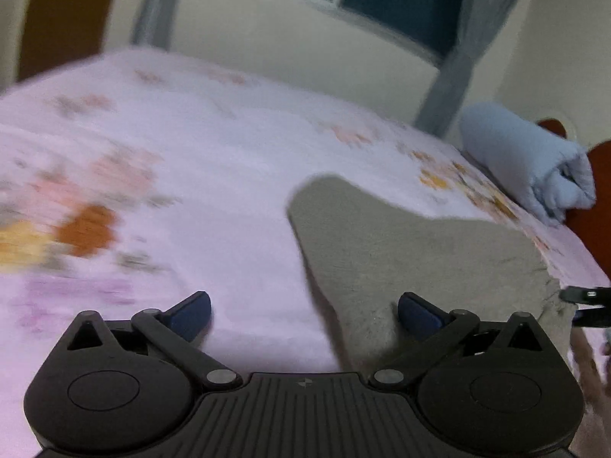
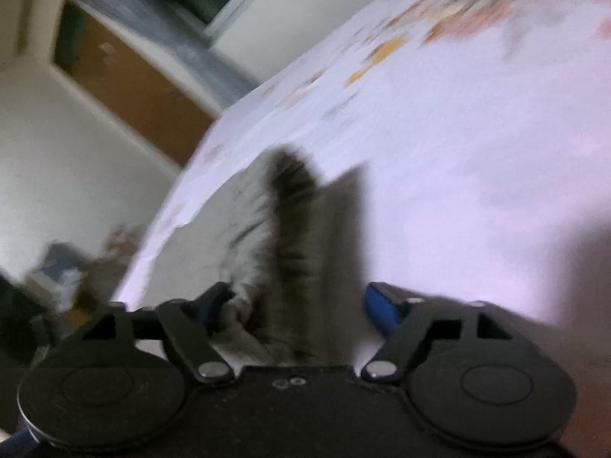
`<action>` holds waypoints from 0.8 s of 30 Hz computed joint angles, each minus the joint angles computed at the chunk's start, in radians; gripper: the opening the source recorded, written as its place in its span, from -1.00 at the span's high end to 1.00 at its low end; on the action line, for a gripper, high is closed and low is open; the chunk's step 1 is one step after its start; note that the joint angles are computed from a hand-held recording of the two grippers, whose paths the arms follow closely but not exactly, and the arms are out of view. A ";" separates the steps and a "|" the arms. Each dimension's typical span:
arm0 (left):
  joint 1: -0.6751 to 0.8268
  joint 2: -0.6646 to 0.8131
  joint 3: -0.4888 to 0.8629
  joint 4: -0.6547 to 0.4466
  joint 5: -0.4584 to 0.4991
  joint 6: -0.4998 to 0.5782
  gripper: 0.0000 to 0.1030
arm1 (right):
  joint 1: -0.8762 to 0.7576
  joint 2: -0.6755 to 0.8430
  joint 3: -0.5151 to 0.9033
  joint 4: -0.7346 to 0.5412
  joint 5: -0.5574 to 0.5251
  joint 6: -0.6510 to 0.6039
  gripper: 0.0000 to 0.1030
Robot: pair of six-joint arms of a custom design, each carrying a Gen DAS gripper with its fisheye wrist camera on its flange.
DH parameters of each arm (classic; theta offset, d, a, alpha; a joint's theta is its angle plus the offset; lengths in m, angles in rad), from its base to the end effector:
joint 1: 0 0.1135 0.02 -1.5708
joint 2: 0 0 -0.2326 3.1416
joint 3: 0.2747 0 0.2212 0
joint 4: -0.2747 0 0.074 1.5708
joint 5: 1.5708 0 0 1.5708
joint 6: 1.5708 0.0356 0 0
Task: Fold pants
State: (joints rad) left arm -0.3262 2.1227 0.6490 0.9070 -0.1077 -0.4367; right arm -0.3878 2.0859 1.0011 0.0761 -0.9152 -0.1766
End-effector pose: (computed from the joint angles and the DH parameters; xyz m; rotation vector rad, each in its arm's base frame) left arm 0.2992 -0.0972 0.0468 -0.1823 2.1444 -0.3320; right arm 0.3237 -0.1017 0.0747 -0.0800 2.2459 0.8735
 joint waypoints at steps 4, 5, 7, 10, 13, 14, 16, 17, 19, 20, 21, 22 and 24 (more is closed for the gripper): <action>-0.119 -0.107 -0.037 -0.106 -0.190 -0.036 -1.00 | 0.032 -0.288 -0.318 0.237 -0.018 -0.004 -0.44; -0.151 -0.108 -0.012 -0.165 -0.234 -0.045 -1.00 | 0.076 -0.332 -0.363 0.281 0.051 -0.004 -0.42; -0.209 -0.079 0.044 -0.263 -0.328 -0.054 -1.00 | 0.202 -0.387 -0.454 0.380 0.279 -0.003 -0.42; -0.227 -0.038 0.069 -0.323 -0.353 -0.076 -1.00 | 0.318 -0.258 -0.404 0.350 0.573 -0.014 -0.58; -0.236 -0.175 -0.004 -0.401 -0.358 -0.124 -1.00 | 0.269 -0.297 -0.421 0.329 0.510 0.041 -0.59; -0.256 -0.226 -0.048 -0.401 -0.393 -0.120 -1.00 | 0.257 -0.362 -0.473 0.366 0.488 0.043 -0.59; -0.312 -0.340 -0.116 -0.438 -0.465 -0.140 -1.00 | 0.237 -0.529 -0.557 0.365 0.473 0.026 -0.80; -0.340 -0.392 -0.139 -0.471 -0.498 -0.166 -1.00 | 0.208 -0.620 -0.591 0.330 0.427 0.013 -0.89; -0.419 -0.515 -0.191 -0.556 -0.561 -0.226 -1.00 | 0.136 -0.820 -0.652 0.218 0.314 -0.021 -0.89; -0.461 -0.569 -0.211 -0.594 -0.598 -0.254 -1.00 | 0.123 -0.913 -0.654 0.137 0.294 -0.017 -0.89; -0.505 -0.620 -0.224 -0.640 -0.631 -0.281 -1.00 | 0.089 -1.007 -0.671 0.061 0.259 -0.024 -0.89; -0.562 -0.672 -0.229 -0.711 -0.668 -0.324 -1.00 | 0.046 -1.093 -0.680 -0.028 0.211 -0.043 -0.89; -0.700 -0.740 -0.206 -0.896 -0.780 -0.451 -1.00 | -0.088 -1.246 -0.687 -0.220 0.080 -0.123 -0.89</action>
State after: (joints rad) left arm -1.0259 1.3827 0.4433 0.0112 -0.8875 -0.8878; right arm -0.4756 0.8396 0.3140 -0.1438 -0.8353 -0.2996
